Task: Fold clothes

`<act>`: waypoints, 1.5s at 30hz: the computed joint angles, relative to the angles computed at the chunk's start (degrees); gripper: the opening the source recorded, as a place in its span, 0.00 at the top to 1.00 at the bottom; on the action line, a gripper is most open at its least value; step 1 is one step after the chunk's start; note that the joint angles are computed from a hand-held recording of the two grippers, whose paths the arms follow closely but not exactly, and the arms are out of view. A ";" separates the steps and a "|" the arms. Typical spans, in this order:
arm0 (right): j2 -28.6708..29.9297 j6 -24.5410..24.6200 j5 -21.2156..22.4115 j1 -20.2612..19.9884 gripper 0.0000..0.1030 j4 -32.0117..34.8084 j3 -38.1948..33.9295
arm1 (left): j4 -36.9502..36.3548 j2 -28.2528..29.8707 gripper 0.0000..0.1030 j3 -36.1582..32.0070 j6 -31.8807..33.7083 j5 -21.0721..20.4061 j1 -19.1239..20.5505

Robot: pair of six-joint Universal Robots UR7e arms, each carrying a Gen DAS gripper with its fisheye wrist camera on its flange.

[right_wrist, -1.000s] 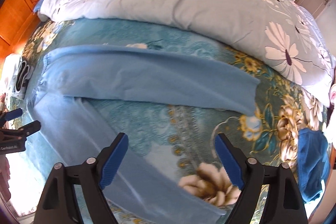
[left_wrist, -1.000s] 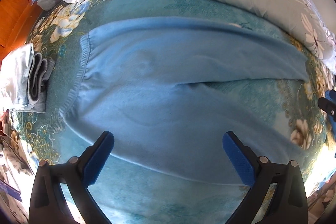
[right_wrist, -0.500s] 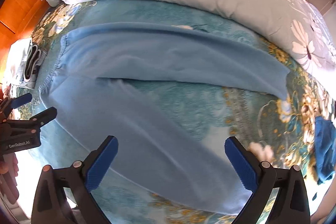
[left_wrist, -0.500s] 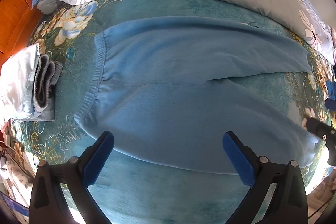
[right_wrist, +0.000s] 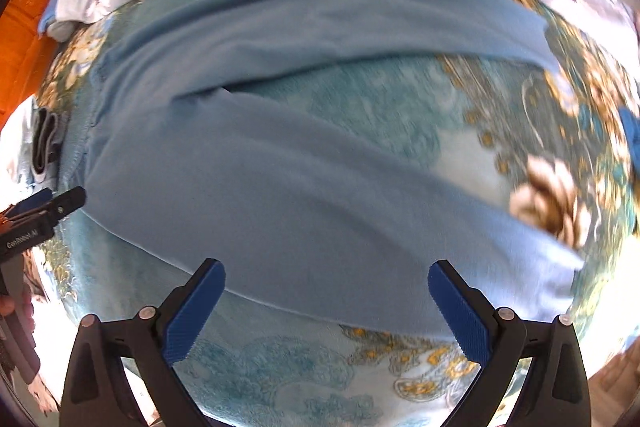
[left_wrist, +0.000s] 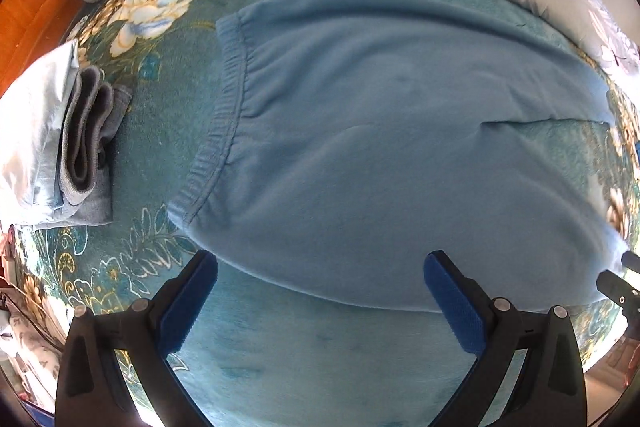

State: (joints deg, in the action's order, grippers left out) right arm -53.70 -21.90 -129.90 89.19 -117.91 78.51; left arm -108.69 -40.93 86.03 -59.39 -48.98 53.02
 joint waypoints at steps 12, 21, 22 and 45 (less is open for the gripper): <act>-4.33 6.68 -4.08 -4.24 0.00 -5.69 6.38 | -13.12 -5.59 0.00 9.58 -4.26 -4.03 4.28; -4.53 8.62 -7.65 -4.51 0.00 -7.22 6.77 | -20.81 -7.28 0.11 13.12 -8.23 -5.90 7.01; -4.45 8.40 -7.47 -4.36 0.00 -7.48 6.66 | -21.17 -7.26 0.14 13.18 -8.70 -6.51 7.36; -5.18 9.05 -0.69 -6.25 0.01 -12.06 6.64 | -24.93 -8.58 0.32 15.86 -18.24 -7.20 7.74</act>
